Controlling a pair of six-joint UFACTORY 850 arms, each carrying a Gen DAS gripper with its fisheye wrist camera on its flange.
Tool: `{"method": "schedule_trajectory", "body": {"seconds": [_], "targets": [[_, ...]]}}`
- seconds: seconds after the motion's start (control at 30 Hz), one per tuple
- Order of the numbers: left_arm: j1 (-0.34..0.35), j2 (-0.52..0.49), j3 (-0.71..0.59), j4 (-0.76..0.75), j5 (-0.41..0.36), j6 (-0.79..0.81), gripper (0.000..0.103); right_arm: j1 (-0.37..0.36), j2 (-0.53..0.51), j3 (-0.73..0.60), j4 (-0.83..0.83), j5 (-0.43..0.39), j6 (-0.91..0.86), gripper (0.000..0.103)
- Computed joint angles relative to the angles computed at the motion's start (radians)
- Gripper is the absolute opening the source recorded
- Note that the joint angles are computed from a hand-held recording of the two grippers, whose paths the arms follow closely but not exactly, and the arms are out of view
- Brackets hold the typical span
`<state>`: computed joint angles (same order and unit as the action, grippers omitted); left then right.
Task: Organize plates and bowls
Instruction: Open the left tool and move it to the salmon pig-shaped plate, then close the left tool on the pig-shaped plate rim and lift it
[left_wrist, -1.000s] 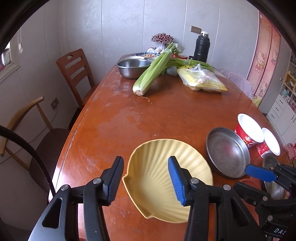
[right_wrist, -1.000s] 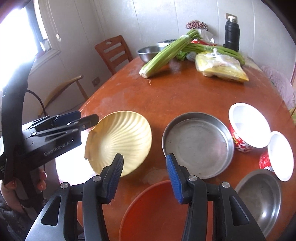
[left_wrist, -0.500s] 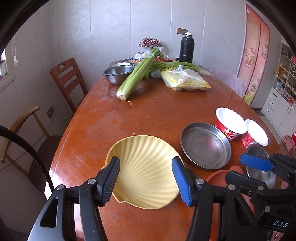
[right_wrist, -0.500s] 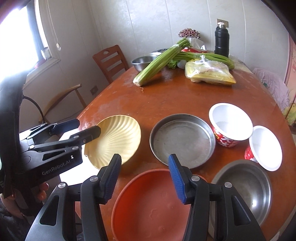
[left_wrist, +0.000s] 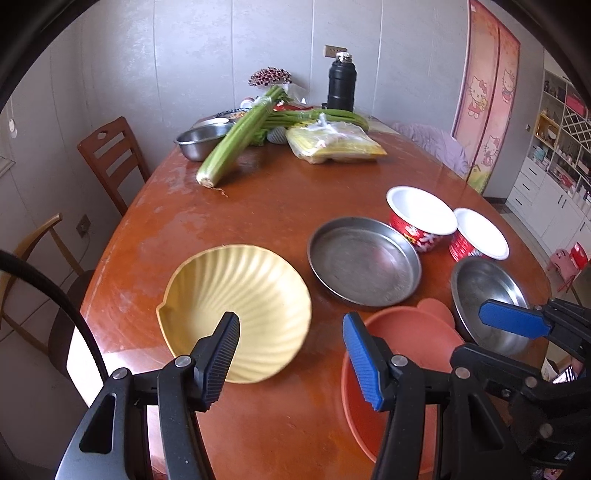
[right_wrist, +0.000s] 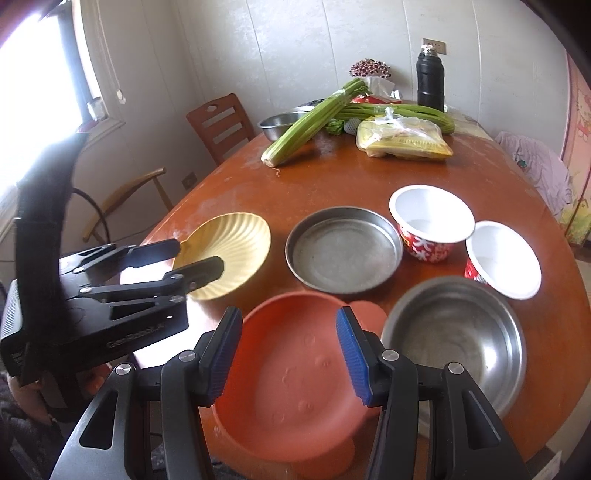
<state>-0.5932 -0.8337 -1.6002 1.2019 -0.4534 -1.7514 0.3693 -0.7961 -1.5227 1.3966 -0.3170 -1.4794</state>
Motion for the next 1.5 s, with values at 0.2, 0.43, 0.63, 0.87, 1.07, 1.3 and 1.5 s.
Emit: {"method": "schedule_trajectory", "body": {"seconds": [0.2, 0.43, 0.63, 0.87, 1.07, 1.3, 1.5], "targets": [[-0.016, -0.009, -0.007, -0.029, 0.008, 0.033, 0.058, -0.015, 0.040, 0.075, 0.086, -0.004, -0.102, 0.055], [-0.027, -0.027, -0.017, -0.079, 0.021, 0.079, 0.058, -0.030, 0.079, 0.161, 0.130, -0.003, -0.184, 0.054], [-0.032, -0.046, -0.030, -0.132, 0.026, 0.127, 0.058, -0.039, 0.078, 0.188, 0.071, 0.010, -0.124, 0.054], [-0.035, -0.064, -0.042, -0.182, 0.044, 0.180, 0.058, -0.041, 0.043, 0.165, -0.121, 0.014, 0.088, 0.055], [-0.029, -0.093, -0.072, -0.264, 0.053, 0.264, 0.058, -0.042, 0.009, 0.129, -0.188, 0.018, 0.189, 0.055], [-0.026, -0.127, -0.115, -0.344, 0.042, 0.359, 0.058, -0.033, -0.034, 0.079, -0.274, 0.026, 0.301, 0.054], [-0.022, -0.147, -0.138, -0.387, 0.049, 0.405, 0.057, -0.021, -0.053, 0.057, -0.315, 0.048, 0.332, 0.048]]}}
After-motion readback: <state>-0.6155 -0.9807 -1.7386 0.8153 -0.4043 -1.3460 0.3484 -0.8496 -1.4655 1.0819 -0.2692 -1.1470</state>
